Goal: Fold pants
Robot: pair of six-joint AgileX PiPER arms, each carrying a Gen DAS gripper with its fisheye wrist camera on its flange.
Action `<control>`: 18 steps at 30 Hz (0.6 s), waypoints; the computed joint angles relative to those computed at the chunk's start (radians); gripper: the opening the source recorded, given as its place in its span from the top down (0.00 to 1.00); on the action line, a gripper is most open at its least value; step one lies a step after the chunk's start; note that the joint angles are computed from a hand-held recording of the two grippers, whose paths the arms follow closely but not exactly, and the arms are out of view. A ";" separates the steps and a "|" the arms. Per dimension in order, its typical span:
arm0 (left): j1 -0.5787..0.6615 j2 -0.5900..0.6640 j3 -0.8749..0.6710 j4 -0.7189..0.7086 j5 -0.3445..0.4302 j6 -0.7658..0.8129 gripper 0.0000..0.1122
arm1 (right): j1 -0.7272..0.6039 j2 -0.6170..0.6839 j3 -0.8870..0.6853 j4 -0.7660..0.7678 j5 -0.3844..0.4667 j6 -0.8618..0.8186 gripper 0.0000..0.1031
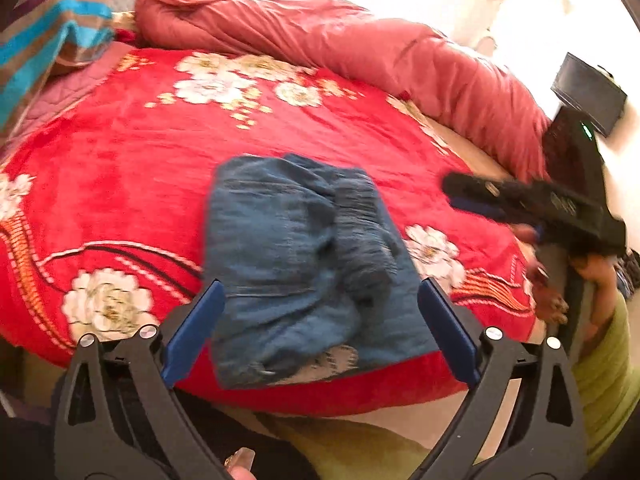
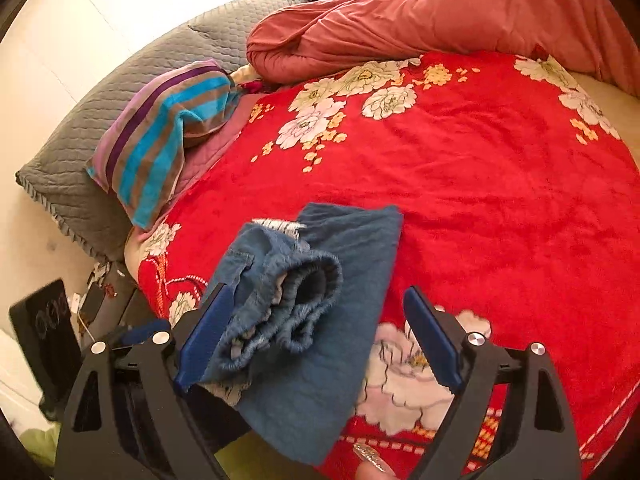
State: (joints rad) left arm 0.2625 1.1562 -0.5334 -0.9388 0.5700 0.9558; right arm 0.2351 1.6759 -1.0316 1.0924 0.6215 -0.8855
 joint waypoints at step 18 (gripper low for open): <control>0.214 0.196 -0.099 -0.059 0.011 0.116 0.53 | 0.210 0.008 0.143 0.141 -0.009 -0.077 0.16</control>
State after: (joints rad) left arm 0.4763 1.3524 -0.6327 -0.9980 0.5814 1.0717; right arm 0.4451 1.6844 -0.8883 1.2329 0.6127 -0.9627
